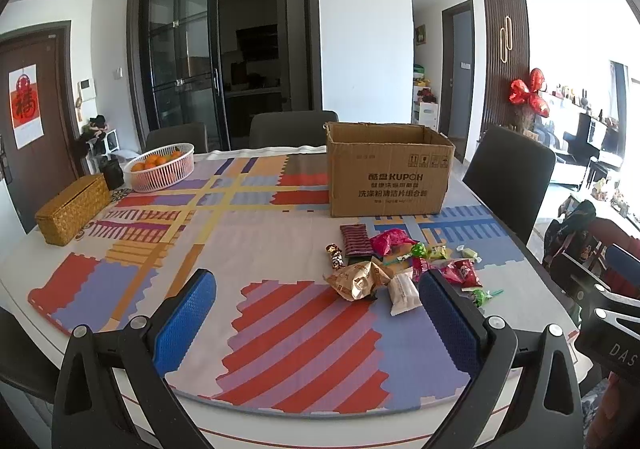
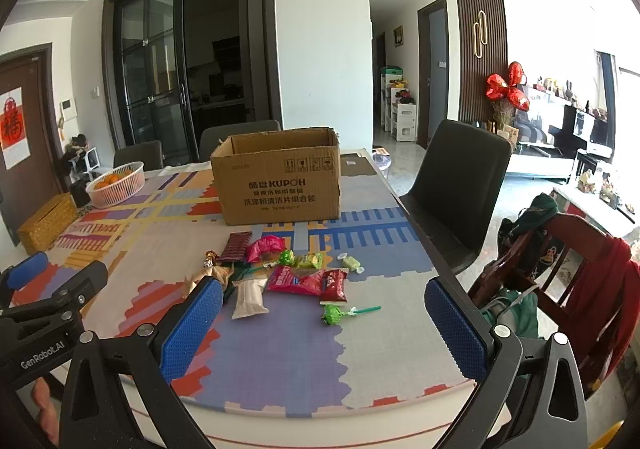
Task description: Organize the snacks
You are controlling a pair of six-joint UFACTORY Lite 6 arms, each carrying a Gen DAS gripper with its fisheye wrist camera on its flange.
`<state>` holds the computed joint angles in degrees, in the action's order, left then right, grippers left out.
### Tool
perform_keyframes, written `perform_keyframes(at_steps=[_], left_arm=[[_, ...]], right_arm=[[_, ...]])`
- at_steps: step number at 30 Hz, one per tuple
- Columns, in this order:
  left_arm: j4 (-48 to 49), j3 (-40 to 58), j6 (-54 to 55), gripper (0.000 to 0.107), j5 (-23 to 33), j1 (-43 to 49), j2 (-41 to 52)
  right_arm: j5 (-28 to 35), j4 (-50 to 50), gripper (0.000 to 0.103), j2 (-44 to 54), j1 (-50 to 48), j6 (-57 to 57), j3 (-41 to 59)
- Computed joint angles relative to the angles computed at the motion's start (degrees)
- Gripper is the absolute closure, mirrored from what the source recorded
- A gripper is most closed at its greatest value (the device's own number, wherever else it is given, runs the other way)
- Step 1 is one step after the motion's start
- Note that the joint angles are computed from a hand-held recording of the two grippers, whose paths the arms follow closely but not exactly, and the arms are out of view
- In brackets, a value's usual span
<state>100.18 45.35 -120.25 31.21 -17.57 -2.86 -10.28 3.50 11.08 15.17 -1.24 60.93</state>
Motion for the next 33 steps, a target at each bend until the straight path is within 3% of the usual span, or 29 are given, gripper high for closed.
perform_keyframes(at_steps=[33], left_arm=[[1.15, -0.01, -0.92, 0.004, -0.28, 0.20, -0.15]], right_arm=[[0.41, -2.92, 0.001, -0.85, -0.07, 2.29, 0.09]])
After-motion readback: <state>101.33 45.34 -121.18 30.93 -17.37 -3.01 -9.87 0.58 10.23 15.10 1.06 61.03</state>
